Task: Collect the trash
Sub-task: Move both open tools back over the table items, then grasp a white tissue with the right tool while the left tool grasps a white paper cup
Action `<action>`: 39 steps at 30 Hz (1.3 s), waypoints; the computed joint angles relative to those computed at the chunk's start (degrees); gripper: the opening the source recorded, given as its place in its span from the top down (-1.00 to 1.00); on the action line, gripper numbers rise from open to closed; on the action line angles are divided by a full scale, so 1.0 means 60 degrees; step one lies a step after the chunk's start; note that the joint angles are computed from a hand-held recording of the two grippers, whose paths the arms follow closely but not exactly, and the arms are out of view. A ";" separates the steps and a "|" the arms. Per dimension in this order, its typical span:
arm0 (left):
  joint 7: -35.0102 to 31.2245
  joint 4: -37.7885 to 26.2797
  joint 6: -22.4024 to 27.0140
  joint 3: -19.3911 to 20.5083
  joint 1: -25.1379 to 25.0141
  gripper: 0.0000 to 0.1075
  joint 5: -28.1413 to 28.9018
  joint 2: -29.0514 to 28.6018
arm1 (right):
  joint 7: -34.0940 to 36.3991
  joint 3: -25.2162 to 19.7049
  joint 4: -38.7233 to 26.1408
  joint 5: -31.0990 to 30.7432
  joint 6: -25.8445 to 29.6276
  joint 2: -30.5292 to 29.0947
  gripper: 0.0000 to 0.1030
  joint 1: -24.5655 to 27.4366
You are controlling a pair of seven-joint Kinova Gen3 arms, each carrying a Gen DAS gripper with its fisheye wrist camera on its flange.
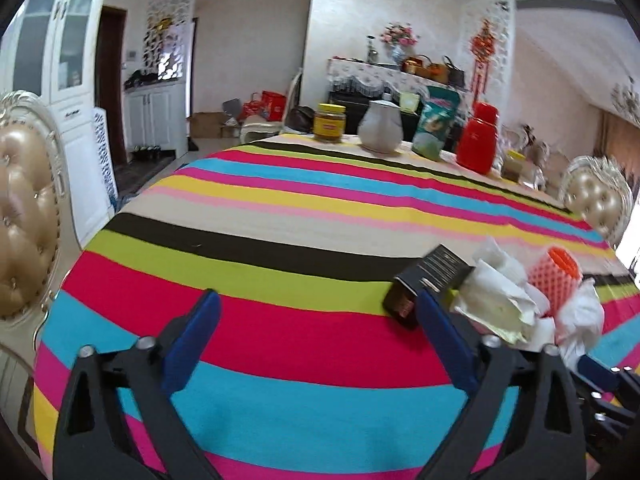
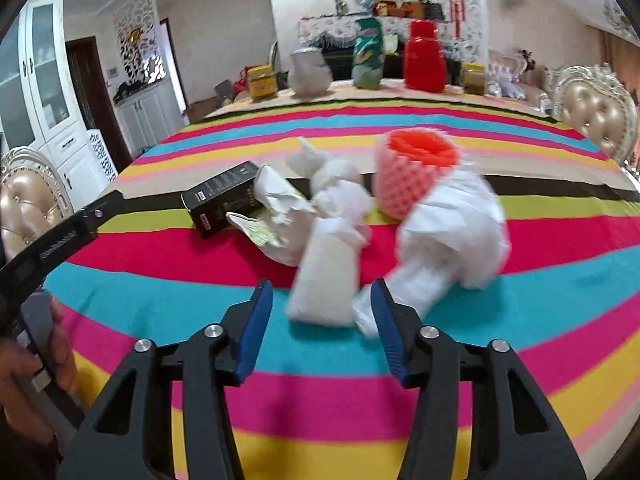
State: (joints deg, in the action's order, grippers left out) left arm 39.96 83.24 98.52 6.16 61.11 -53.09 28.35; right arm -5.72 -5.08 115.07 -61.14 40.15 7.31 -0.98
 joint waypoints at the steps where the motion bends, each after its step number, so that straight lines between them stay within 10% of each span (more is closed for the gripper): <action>1: 0.0064 0.0025 -0.0044 0.0005 -0.0006 -0.63 0.0036 -0.0022 | -0.0388 0.0017 -0.0150 0.0281 -0.0068 0.0105 0.11 -0.0238; 11: -0.0464 -0.0008 -0.0395 0.0051 -0.0010 -0.64 -0.0250 0.0037 | -0.3272 0.0131 -0.1211 0.2630 -0.0414 0.0766 0.15 -0.1327; 16: -0.0561 0.0049 -0.0493 -0.0001 0.0090 -0.65 -0.0387 0.0055 | -0.1787 -0.0954 -0.0687 0.1783 -0.0592 0.0340 0.39 0.0097; 26: -0.0886 -0.0018 -0.0687 -0.0039 0.0210 -0.65 -0.0651 0.0154 | 0.1173 0.0469 0.0064 -0.0198 0.0373 -0.0349 0.53 0.0987; 39: -0.1354 -0.0394 -0.1712 -0.0097 0.0172 -0.63 -0.0847 0.0237 | 0.2145 0.0857 0.0569 -0.1545 0.0269 -0.0305 0.53 0.1407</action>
